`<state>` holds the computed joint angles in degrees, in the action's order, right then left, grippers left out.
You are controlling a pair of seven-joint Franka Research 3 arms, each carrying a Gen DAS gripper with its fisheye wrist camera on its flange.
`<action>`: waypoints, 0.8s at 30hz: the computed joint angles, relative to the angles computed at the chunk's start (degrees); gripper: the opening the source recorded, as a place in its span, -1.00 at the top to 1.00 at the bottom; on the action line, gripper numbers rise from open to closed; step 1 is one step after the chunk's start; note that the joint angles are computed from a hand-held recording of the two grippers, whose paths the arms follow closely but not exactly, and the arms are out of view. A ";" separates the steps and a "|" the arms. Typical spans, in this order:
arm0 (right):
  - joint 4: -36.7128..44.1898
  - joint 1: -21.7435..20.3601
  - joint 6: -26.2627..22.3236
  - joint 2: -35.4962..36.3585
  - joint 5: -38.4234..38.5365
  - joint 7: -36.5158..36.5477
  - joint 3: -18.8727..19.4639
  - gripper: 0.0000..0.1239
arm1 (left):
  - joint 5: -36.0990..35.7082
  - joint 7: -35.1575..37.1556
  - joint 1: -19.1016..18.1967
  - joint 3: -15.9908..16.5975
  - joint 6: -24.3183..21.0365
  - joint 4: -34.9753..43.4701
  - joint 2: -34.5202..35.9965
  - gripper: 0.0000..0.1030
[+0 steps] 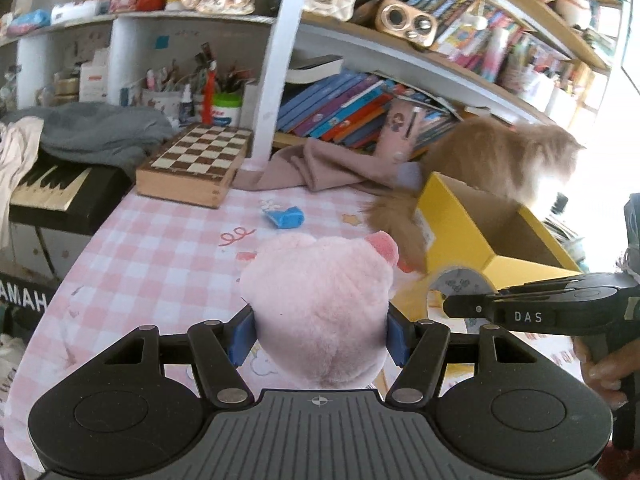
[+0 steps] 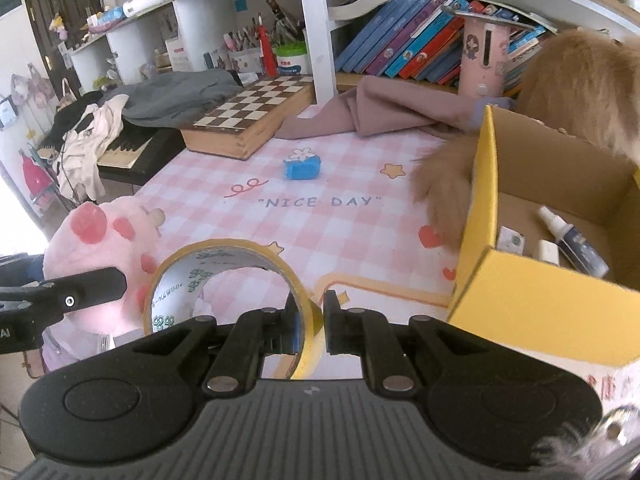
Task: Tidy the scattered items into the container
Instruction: 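Carry the pink plush with left tool while right tool carries tape roll to box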
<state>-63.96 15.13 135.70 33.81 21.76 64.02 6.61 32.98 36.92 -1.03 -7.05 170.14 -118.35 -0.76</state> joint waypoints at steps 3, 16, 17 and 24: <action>-7.71 -0.92 2.03 -5.43 1.76 -0.74 0.25 0.83 | -3.10 4.08 -0.51 -0.17 1.17 -1.90 -1.85 -0.23; -27.78 0.00 10.46 -19.11 2.54 3.62 -1.54 0.83 | -21.03 23.09 -5.01 0.59 4.05 -8.10 -6.21 -0.23; -29.13 0.14 11.17 -19.97 2.33 4.21 -1.65 0.83 | -22.75 24.81 -5.71 0.97 4.31 -8.55 -6.50 -0.23; -36.17 0.68 14.27 -25.03 -0.99 8.48 -2.71 0.83 | -38.23 39.68 -12.77 4.89 5.02 -9.66 -6.75 -0.23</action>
